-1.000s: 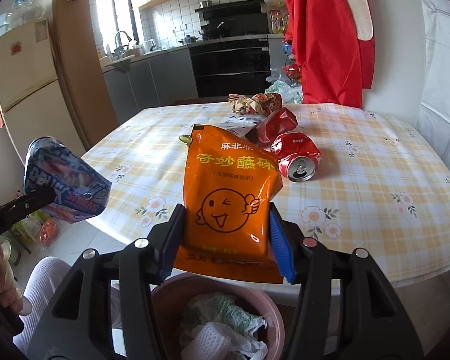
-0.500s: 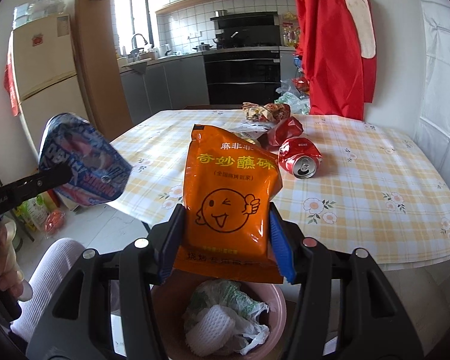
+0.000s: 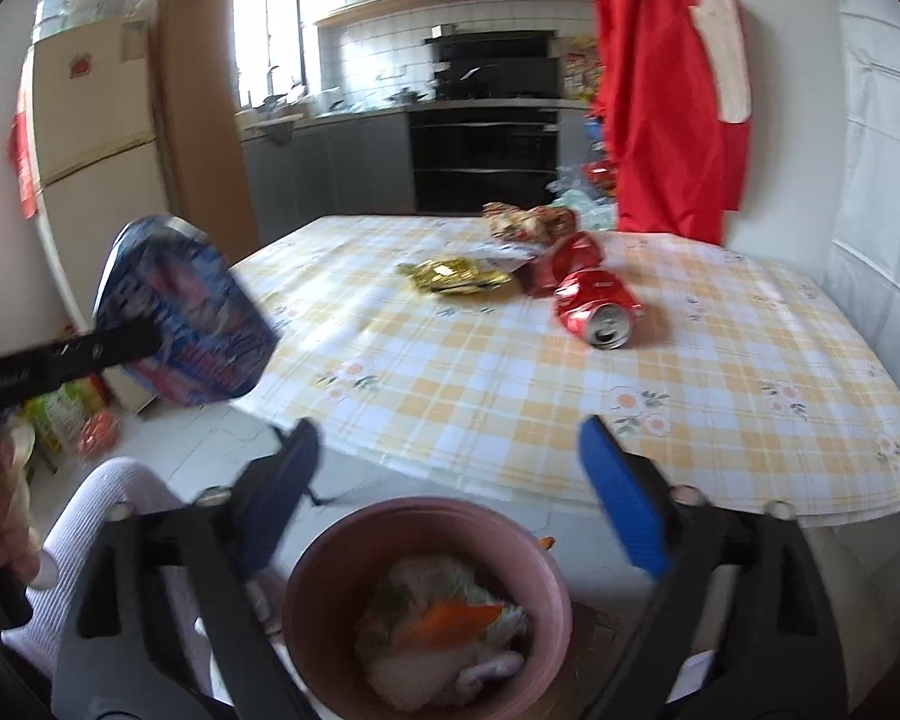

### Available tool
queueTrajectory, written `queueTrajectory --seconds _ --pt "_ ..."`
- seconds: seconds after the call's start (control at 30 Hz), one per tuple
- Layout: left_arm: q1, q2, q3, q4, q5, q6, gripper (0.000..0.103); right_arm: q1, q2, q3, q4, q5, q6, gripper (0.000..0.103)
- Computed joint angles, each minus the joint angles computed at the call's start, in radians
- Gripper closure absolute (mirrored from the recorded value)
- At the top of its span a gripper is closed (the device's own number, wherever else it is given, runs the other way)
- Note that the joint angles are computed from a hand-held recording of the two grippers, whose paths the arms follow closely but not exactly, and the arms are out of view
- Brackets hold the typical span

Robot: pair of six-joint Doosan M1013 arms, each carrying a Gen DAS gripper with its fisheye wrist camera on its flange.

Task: Collect trash
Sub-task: 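Lower the blue wrapper and orange bag over the pink bin and open both grippers, then grasp the gold wrapper and paper with the left gripper while the right gripper grasps the crushed red can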

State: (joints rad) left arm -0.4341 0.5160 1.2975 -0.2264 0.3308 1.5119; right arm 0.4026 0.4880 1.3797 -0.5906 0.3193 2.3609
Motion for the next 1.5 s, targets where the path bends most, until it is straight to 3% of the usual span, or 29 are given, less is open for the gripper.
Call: queueTrajectory --seconds 0.13,0.27,0.73,0.97,1.03,1.07,1.1,1.4,1.5 --pt "0.0 0.001 -0.001 -0.019 0.004 0.021 0.092 0.005 -0.005 0.005 -0.205 0.041 0.236 0.006" --pt "-0.002 0.003 -0.005 -0.043 0.018 0.048 0.092 0.006 -0.008 0.008 -0.311 0.09 0.376 0.006" --pt "-0.015 0.017 -0.03 -0.091 0.063 0.107 0.092 -0.004 -0.011 0.013 -0.312 0.113 0.443 0.006" --pt "-0.026 0.033 -0.06 -0.158 0.061 0.21 0.091 -0.015 -0.016 0.024 -0.288 0.109 0.466 0.006" --pt "-0.027 0.036 -0.065 -0.16 0.059 0.213 0.077 -0.018 -0.018 0.027 -0.28 0.103 0.464 0.006" --pt "-0.027 0.033 -0.06 -0.173 0.045 0.219 0.062 -0.018 -0.018 0.028 -0.279 0.105 0.464 0.006" --pt "-0.026 0.03 -0.055 -0.188 0.033 0.228 0.056 -0.018 -0.018 0.028 -0.276 0.106 0.46 0.006" --pt "-0.02 0.025 -0.048 -0.001 -0.01 0.009 0.021 -0.023 -0.012 0.022 -0.219 0.11 0.415 0.006" --pt "-0.015 0.031 -0.055 0.059 -0.014 -0.059 0.014 -0.024 -0.008 0.021 -0.207 0.114 0.398 0.006"
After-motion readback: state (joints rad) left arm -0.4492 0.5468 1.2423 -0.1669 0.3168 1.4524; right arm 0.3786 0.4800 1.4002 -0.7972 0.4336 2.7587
